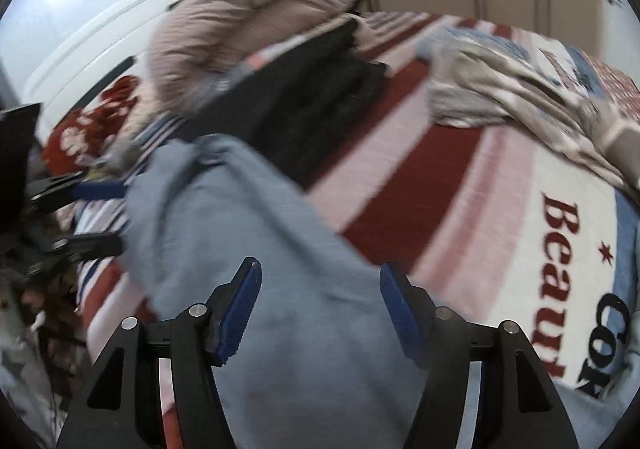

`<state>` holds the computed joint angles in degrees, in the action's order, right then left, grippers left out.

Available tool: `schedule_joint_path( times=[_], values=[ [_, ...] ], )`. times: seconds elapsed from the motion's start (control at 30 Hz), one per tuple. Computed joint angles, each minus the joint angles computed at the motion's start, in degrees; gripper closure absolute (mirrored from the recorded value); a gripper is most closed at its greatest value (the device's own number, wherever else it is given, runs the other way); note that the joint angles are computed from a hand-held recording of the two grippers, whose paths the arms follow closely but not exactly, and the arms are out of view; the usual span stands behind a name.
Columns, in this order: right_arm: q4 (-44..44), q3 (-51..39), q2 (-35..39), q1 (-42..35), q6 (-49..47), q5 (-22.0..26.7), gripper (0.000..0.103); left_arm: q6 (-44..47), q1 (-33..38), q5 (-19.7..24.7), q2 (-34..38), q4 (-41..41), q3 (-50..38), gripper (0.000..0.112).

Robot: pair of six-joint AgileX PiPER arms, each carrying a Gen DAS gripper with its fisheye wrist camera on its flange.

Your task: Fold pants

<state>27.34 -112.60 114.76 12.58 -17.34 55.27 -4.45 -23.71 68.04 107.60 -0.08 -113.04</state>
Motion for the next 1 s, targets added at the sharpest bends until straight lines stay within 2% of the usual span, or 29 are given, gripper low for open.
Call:
schedule_joint_path(
  times=[0.2,0.3,0.4,0.5,0.57,0.6,0.63,0.77,0.8,0.83,0.93,1.0],
  values=[
    [3.15,8.6,-3.74,3.59,-2.98,-2.36,0.046,5.93,-0.82,-12.8,-11.67,3.42,24.28,0.024],
    [3.1,9.93,-3.22,4.82,-2.86,-3.11,0.046,4.06,-4.95,-20.12,-14.82,13.22,33.7,0.024],
    [2.96,10.89,-3.0,5.51,-2.25,-3.95,0.046,3.71,-7.33,-25.56,-16.55,18.38,39.76,0.024],
    [3.19,10.47,-2.06,5.4,-1.53,-4.25,0.046,3.67,-7.94,-27.43,-15.79,19.86,41.08,0.024],
    [3.57,10.59,-1.73,5.12,-1.5,-4.56,0.046,-1.6,-8.79,-29.06,-14.98,25.84,41.94,0.026],
    [3.7,10.61,-1.57,4.91,-1.61,-4.64,0.046,-3.69,-8.94,-29.31,-14.6,27.8,41.84,0.035],
    [3.63,10.62,-1.42,4.8,-1.58,-4.75,0.046,-4.32,-8.8,-29.58,-14.26,28.16,41.48,0.051],
    [3.95,10.58,-1.14,4.14,-1.49,-4.4,0.046,-0.16,-7.8,-28.47,-13.11,23.49,38.68,0.078],
    [4.13,10.78,-1.24,3.95,-1.61,-4.48,0.046,-0.16,-7.83,-28.34,-13.16,23.34,38.5,0.092],
    [4.31,11.0,-1.37,3.79,-1.75,-4.63,0.046,0.22,-7.57,-28.31,-13.18,22.29,38.11,0.101],
    [5.16,11.65,-1.85,3.42,-2.17,-4.87,0.046,6.75,-4.51,-28.69,-14.53,11.74,36.86,0.105],
    [5.63,11.77,-2.05,3.26,-2.4,-4.72,0.046,9.05,-2.71,-28.65,-15.59,7.63,36.02,0.106]
  ],
)
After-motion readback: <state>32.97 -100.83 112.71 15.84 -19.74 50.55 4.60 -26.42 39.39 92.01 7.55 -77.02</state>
